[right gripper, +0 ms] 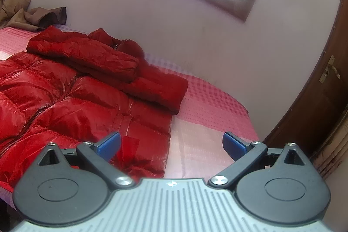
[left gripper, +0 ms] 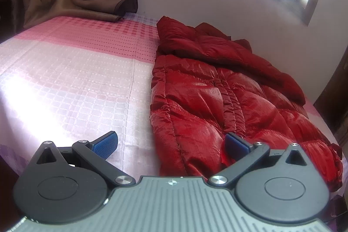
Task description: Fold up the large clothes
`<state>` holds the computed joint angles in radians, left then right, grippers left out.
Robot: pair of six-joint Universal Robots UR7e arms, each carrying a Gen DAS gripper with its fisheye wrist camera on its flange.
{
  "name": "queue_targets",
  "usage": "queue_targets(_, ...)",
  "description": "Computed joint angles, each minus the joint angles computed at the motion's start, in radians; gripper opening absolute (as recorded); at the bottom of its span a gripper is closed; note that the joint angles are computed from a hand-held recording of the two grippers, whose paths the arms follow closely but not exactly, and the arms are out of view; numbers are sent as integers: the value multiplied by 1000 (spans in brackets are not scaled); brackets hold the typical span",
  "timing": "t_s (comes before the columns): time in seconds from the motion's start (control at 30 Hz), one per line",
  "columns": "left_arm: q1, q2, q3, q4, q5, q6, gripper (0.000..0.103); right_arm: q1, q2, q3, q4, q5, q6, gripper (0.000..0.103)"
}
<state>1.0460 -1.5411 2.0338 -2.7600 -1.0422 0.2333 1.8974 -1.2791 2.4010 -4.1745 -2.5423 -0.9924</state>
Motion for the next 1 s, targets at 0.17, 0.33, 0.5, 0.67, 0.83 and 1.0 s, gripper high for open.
queue_targets(0.17, 0, 2, 1, 0, -2, -5, 103, -6, -2, 4, 13, 0, 14, 101)
queue_targets(0.33, -1, 3, 4, -6, -3, -1, 103, -9, -5, 7, 27, 0, 29, 101)
queue_targets(0.5, -2, 4, 7, -9, -3, 4, 103, -17, -11, 13, 44, 2, 43, 101)
queue_targets(0.67, -10, 6, 13, -22, 15, 22, 103, -25, -14, 21, 57, 8, 58, 101)
queue_targets(0.83, -71, 19, 24, -57, 137, 83, 103, -48, -41, 49, 85, 37, 107, 101)
queue_targets(1.0, -172, 47, 33, -55, 356, 143, 103, -60, -58, 73, 81, 47, 127, 101)
